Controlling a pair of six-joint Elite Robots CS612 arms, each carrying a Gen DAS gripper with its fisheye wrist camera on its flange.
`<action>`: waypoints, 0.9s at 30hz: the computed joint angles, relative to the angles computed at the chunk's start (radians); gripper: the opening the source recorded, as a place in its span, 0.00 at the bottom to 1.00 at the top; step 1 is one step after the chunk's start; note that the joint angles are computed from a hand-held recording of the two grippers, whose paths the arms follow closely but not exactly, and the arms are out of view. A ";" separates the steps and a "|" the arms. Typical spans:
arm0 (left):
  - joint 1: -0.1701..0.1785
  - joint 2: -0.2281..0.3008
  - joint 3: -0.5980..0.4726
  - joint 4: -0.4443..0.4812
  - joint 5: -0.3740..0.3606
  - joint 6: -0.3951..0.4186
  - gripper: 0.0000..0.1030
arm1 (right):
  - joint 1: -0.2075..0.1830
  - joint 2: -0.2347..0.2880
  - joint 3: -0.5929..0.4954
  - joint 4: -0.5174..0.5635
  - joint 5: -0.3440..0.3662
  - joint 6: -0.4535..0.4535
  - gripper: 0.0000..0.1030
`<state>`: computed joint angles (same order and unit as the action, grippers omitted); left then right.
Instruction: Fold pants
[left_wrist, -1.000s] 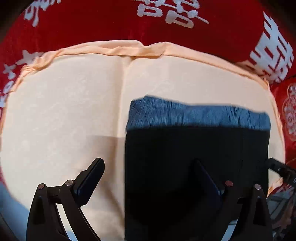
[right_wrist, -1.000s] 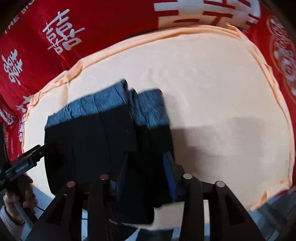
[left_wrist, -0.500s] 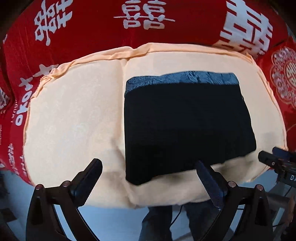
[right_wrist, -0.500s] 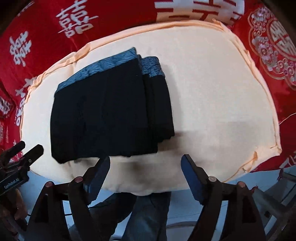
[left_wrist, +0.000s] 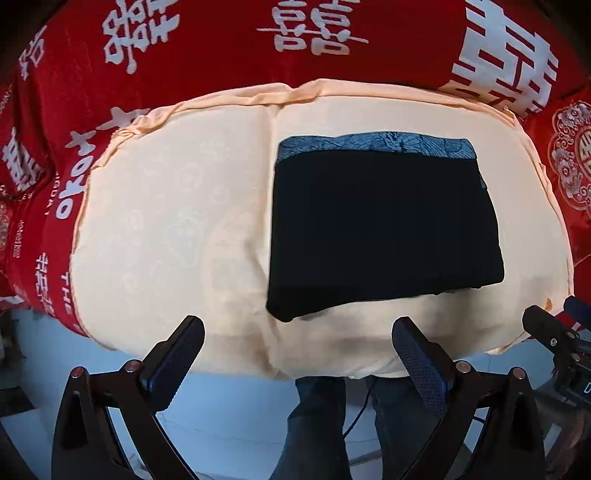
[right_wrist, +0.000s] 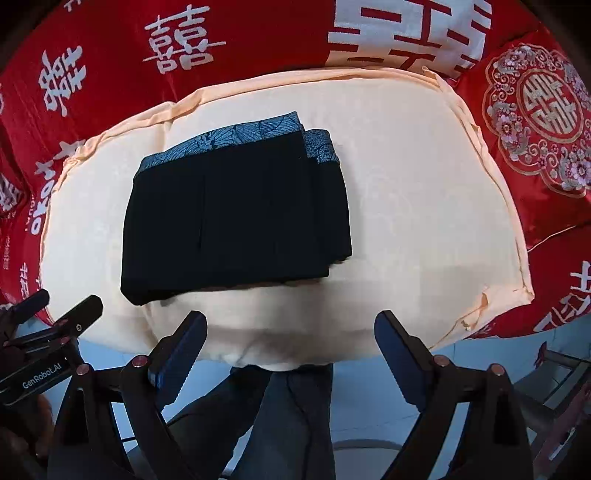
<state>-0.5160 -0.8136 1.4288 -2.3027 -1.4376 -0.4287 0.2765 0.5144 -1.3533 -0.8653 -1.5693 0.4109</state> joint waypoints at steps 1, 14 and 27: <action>0.000 -0.003 0.002 -0.001 0.005 0.001 0.99 | 0.002 -0.003 0.004 0.004 -0.002 0.001 0.91; 0.002 -0.020 0.009 0.003 0.004 0.027 0.99 | 0.009 -0.033 0.038 0.024 -0.003 0.015 0.91; 0.000 -0.023 0.006 0.008 0.004 0.042 0.99 | 0.012 -0.052 0.066 0.015 -0.012 0.010 0.91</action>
<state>-0.5164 -0.8366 1.4346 -2.2951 -1.4335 -0.3863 0.2883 0.4627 -1.2870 -0.8501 -1.5816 0.4211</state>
